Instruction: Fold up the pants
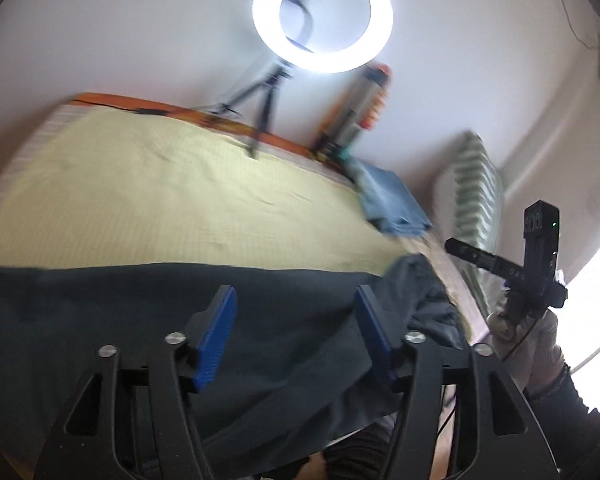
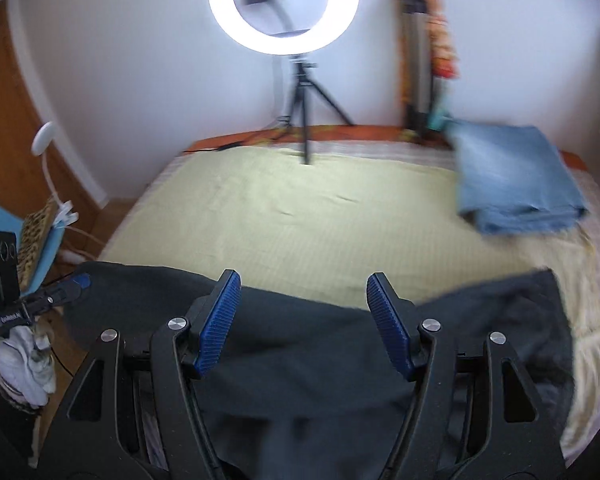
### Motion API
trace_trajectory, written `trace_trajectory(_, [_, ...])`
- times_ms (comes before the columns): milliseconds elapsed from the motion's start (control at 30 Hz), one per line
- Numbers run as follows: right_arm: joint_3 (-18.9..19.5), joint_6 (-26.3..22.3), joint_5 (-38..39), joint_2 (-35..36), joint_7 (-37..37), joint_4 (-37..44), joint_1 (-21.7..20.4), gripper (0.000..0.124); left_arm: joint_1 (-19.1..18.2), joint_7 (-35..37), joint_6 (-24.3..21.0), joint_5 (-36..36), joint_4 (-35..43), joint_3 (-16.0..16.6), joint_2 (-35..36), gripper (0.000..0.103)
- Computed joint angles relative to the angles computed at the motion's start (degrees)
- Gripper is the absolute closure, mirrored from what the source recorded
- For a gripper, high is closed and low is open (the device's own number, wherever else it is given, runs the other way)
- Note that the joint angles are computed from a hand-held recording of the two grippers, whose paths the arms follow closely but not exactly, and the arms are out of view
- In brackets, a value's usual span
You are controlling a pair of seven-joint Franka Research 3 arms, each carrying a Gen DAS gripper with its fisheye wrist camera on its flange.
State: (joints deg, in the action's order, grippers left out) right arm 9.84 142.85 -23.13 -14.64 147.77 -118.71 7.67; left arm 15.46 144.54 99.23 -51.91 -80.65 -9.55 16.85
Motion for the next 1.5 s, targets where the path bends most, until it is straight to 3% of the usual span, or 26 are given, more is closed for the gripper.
trace_trajectory(200, [0.24, -3.04, 2.43, -16.99, 4.9, -16.71, -4.6, 0.055, -6.63, -4.25, -5.16, 3.74, 2.91, -3.87, 1.89, 0.037])
trace_trajectory(433, [0.95, -7.16, 9.02, -35.31, 6.02, -32.68, -9.74, 0.055, -17.13, -9.92, -4.42, 11.29, 5.61, -7.52, 5.46, 0.036])
trace_trajectory(567, [0.97, -8.97, 12.79, -41.78, 4.72, -37.37, -11.28, 0.055, -22.59, -11.0, 2.42, 19.42, 5.27, -8.08, 6.59, 0.035])
trace_trajectory(700, [1.31, -9.36, 15.25, -44.04, 2.54, -39.2, -11.79, 0.055, -25.31, -16.19, 2.71, 24.89, 9.51, -8.5, 11.07, 0.035])
trace_trajectory(833, [1.36, -8.87, 16.64, -43.72, 0.08, -40.45, -12.24, 0.055, -25.26, -20.89, -0.06, 25.86, 13.95, -9.49, 14.83, 0.035])
trace_trajectory(900, [1.03, -8.19, 17.45, -43.95, -0.37, -41.57, -12.68, 0.055, -25.12, -20.92, 0.67, 26.01, 12.99, -9.95, 14.52, 0.038])
trace_trajectory(933, [0.76, -7.61, 18.09, -44.37, -0.33, -42.43, -12.84, 0.055, -25.18, -20.42, 1.55, 26.4, 11.86, -10.05, 13.93, 0.044])
trace_trajectory(967, [0.59, -7.09, 18.69, -44.74, -0.36, -43.14, -12.92, 0.055, -25.02, -19.61, 2.16, 26.27, 10.91, -10.32, 13.51, 0.062])
trace_trajectory(1000, [0.56, -6.91, 19.25, -45.16, -0.4, -43.75, -12.94, 0.055, -24.86, -18.85, 2.4, 26.19, 10.27, -10.5, 13.19, 0.072])
trace_trajectory(1033, [0.72, -6.98, 19.63, -45.28, -0.42, -44.03, -13.09, 0.055, -24.65, -18.22, 3.06, 25.92, 9.31, -10.61, 12.59, 0.088])
trace_trajectory(1067, [0.87, -7.14, 19.98, -45.49, -0.39, -44.32, -13.16, 0.055, -24.45, -17.54, 3.36, 25.4, 8.86, -10.84, 12.27, 0.095])
trace_trajectory(1200, [1.16, -6.82, 21.16, -46.98, -0.05, -45.03, -13.26, 0.055, -22.19, -11.66, 4.91, 19.88, 3.95, -12.19, 7.87, 0.099])
trace_trajectory(1267, [1.35, -6.67, 21.45, -48.44, 0.38, -45.21, -13.68, 0.055, -21.07, -7.93, 3.46, 16.6, 1.62, -12.36, 5.02, 0.1])
trace_trajectory(1367, [1.21, -5.92, 22.12, -50.9, 1.09, -45.75, -14.28, 0.055, -19.11, 2.83, 0.81, 10.96, -6.17, -11.87, -3.2, 0.1])
trace_trajectory(1500, [0.6, -3.11, 24.0, -53.7, 2.03, -46.98, -14.55, 0.055, -19.32, 15.76, -2.82, 8.61, -16.65, -9.27, -13.15, 0.1])
